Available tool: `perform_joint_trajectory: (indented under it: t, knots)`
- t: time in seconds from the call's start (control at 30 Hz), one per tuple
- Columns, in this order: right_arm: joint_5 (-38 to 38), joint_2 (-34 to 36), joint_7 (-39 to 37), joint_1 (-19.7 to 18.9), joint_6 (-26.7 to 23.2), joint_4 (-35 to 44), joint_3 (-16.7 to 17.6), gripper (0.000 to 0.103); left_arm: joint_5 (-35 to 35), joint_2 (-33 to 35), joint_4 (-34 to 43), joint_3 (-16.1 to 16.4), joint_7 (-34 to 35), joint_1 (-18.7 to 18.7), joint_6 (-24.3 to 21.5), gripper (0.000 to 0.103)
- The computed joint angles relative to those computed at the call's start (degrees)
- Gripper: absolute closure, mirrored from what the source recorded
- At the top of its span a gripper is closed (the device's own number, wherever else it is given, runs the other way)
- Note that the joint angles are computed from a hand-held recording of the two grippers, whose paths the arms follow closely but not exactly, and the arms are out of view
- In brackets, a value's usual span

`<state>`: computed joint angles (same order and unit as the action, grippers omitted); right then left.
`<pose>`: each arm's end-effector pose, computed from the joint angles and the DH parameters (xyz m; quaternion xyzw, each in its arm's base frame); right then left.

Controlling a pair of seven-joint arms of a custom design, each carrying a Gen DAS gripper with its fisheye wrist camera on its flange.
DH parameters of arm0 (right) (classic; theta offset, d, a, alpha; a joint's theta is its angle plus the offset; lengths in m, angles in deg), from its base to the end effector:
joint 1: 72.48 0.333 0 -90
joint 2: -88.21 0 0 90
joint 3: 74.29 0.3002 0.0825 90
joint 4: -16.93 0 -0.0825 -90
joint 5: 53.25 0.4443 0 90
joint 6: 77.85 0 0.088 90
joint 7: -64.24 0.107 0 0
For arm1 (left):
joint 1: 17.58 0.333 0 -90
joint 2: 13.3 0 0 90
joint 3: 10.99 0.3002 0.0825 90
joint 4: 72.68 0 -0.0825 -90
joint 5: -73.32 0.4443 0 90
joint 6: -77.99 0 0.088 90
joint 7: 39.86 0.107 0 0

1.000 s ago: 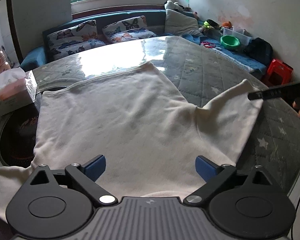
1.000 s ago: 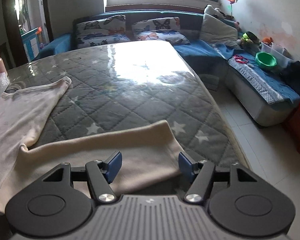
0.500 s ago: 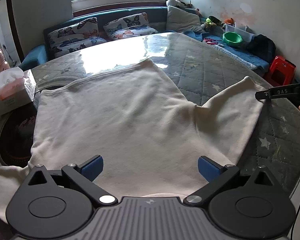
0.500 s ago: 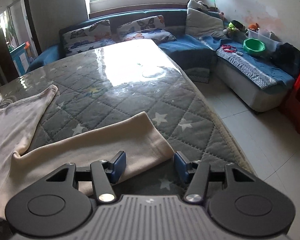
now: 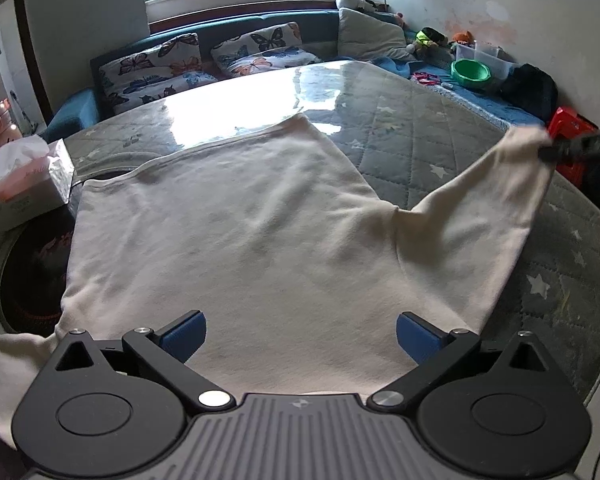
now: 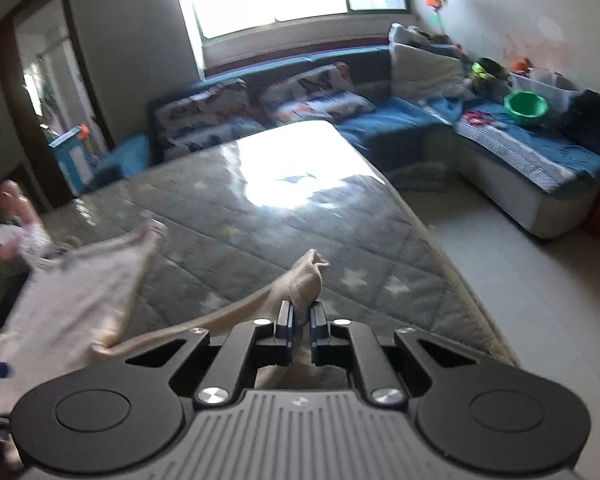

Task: Fold clothes
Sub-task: 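Grasp the other sleeve cuff with the right tool and lift it, then lay the held sleeve across the sweatshirt body with the right tool, then release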

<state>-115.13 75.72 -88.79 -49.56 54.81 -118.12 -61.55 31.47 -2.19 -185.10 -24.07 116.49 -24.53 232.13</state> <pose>0.4531 0.3044 0.3908 -0.3775 0.8192 -0.3311 0.2771 0.6480 -0.2078 0.3832 -0.3036 0.8852 -0.3271 0.1311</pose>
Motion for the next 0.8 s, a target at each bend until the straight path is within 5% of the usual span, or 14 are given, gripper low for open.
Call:
perform_joint_trajectory:
  t: [0.33, 0.57, 0.8]
  knots:
    - [-6.44, 2.44, -4.18, 0.41, 8.4, 9.01, 0.87, 0.096, -3.99, -0.16, 0.7, 0.4, 1.17, 1.72, -0.94, 0.0]
    - [-3.39, 15.87, -17.06, 2.72, 17.52, 24.0, -1.65, 0.096, -7.25, 0.53, 2.24, 1.59, 1.14, 4.36, 0.06, 0.0]
    - [8.42, 31.3, -33.93, 5.71, 21.7, 39.09, -3.89, 0.096, -8.33, 0.56, 1.95, 2.46, 0.39, 6.56, 0.4, 0.0]
